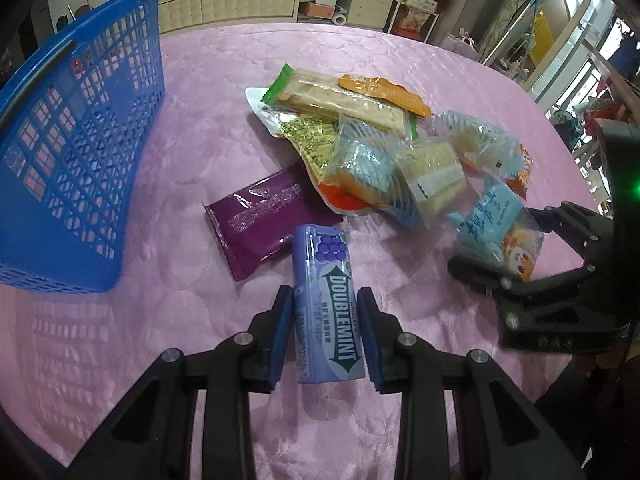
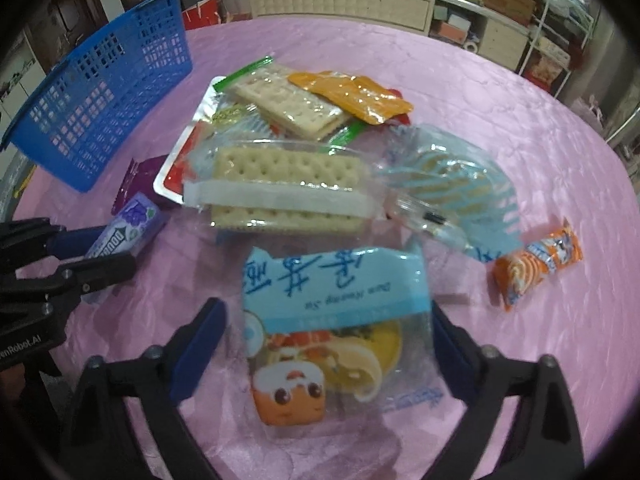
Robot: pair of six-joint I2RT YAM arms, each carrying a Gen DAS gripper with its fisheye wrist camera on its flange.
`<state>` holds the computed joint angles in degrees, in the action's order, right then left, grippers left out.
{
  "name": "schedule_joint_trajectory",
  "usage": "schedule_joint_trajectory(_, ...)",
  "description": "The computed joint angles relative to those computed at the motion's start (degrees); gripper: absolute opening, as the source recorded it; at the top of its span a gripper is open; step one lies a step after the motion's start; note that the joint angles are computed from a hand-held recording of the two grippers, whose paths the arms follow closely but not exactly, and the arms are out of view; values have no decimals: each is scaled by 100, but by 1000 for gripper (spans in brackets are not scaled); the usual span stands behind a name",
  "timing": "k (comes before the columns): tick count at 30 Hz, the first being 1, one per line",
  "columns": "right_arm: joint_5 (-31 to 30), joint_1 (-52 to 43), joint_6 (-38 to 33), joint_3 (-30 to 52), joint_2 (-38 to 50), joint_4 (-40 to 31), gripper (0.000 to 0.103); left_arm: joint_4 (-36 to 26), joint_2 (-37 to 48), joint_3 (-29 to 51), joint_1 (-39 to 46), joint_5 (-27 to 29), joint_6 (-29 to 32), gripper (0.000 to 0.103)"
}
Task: Organize snacks
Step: 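Carry the gum pack and cake pack over the blue basket with both grippers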
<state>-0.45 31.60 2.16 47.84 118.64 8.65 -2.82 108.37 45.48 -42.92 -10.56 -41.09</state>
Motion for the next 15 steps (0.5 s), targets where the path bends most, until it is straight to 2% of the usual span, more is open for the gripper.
schedule_joint_trajectory(5,-110,-4,127,-346,-304,161,71,-137,-379,-85,-183,-136,-159,29)
schedule_joint_trajectory(9,-96,88,359,-800,-963,180,70,-372,-1114,-368,-431,-403,-238,29)
schedule_joint_trajectory(15,-21,397,807,-1220,-2185,-193,70,-1179,-2423,-608,-902,-1010,-429,29)
